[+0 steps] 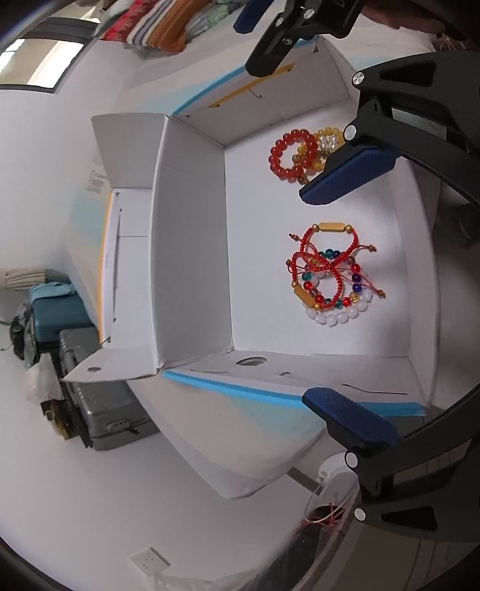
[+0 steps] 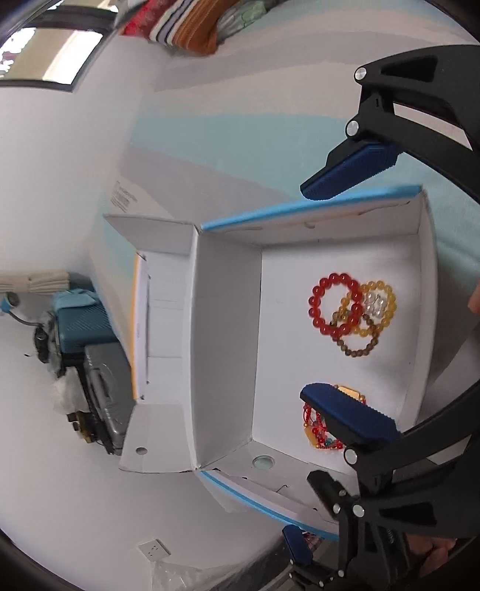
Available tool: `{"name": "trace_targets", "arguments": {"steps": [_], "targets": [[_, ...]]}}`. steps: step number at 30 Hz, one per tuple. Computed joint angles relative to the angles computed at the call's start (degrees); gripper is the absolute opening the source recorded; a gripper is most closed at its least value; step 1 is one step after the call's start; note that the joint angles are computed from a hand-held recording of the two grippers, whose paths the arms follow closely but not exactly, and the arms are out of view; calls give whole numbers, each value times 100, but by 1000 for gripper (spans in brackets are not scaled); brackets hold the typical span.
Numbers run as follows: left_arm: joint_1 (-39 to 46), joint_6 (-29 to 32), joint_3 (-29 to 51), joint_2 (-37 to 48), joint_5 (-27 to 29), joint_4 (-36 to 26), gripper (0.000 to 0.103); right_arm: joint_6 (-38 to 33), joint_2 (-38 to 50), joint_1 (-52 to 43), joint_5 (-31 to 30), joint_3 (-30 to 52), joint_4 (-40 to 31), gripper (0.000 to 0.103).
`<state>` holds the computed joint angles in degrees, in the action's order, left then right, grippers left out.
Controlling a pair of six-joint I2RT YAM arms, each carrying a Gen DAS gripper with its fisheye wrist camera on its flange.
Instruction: Organize jewelry
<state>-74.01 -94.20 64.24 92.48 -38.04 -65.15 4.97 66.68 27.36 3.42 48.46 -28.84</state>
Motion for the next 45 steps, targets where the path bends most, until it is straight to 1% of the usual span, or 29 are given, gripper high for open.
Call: {"name": "trace_targets", "arguments": {"steps": [2,4,6,8,12,15,19,24,30,45], "targets": [[-188,-305,58,6,-67,-150,97,29,-219,-56,-85,-114,-120,96],[-437,-636,260,143,-162,-456,97,61,-434,-103,-149,-244,-196,96],[-674,-941,492,313,-229,-802,97,93,-732,-178,-183,-394,-337,96],[-996,-1406,824,614,-305,-1290,97,138,-1046,-226,-218,-553,-475,96],[-1437,-1945,1045,801,-279,-1563,97,158,-1610,-302,-209,-827,-743,95],[-1598,-2218,1176,893,-242,-1754,97,132,-1925,-311,-127,-961,-910,96],[-1675,-2266,1314,1001,-182,-1826,97,195,-2081,-276,-57,-1051,-1131,96],[-1669,-2278,1413,1075,-167,-1900,97,279,-2145,-206,27,-1110,-1155,96],[-1611,-2186,1290,1051,-85,-1684,97,316,-2157,-140,160,-1086,-1155,96],[-1583,-2012,1301,1111,-62,-1569,97,271,-2131,-130,201,-1095,-1142,96]]}}
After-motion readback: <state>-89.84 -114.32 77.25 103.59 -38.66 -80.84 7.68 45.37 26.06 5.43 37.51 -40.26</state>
